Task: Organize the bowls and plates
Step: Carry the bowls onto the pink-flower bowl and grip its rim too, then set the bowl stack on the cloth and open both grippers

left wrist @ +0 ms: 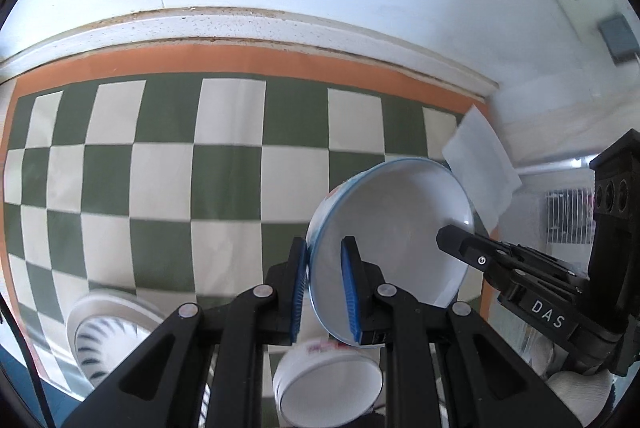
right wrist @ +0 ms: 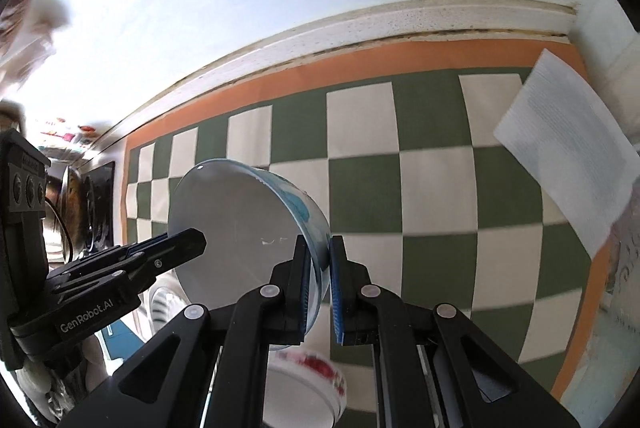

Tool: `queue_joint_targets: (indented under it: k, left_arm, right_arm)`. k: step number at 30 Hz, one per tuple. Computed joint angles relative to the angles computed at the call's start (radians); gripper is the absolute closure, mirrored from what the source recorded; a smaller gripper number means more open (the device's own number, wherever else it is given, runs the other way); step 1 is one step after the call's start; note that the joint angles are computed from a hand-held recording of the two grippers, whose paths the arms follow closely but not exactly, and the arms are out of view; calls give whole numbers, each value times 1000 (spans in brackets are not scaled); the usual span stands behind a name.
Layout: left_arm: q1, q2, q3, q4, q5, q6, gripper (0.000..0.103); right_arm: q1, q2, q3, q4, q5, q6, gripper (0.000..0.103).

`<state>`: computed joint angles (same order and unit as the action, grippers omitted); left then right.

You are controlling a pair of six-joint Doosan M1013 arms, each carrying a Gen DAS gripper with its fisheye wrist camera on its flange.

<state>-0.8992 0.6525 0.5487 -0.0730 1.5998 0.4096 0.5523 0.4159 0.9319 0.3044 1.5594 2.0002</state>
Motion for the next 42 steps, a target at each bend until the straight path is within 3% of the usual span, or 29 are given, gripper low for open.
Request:
queue_joint_targets:
  k: [19, 29, 42]
  left_arm:
    - [-117, -142, 246, -33, -103, -63, 88]
    - [-134, -155, 307, -69, -106, -81, 88]
    - [-138, -124, 278, -59, -46, -58, 88]
  right_arm:
    - [64, -251, 335, 42, -94, 70, 93]
    - [82, -283, 423, 61, -98, 85, 93]
    - [98, -250, 390, 2, -61, 96, 92]
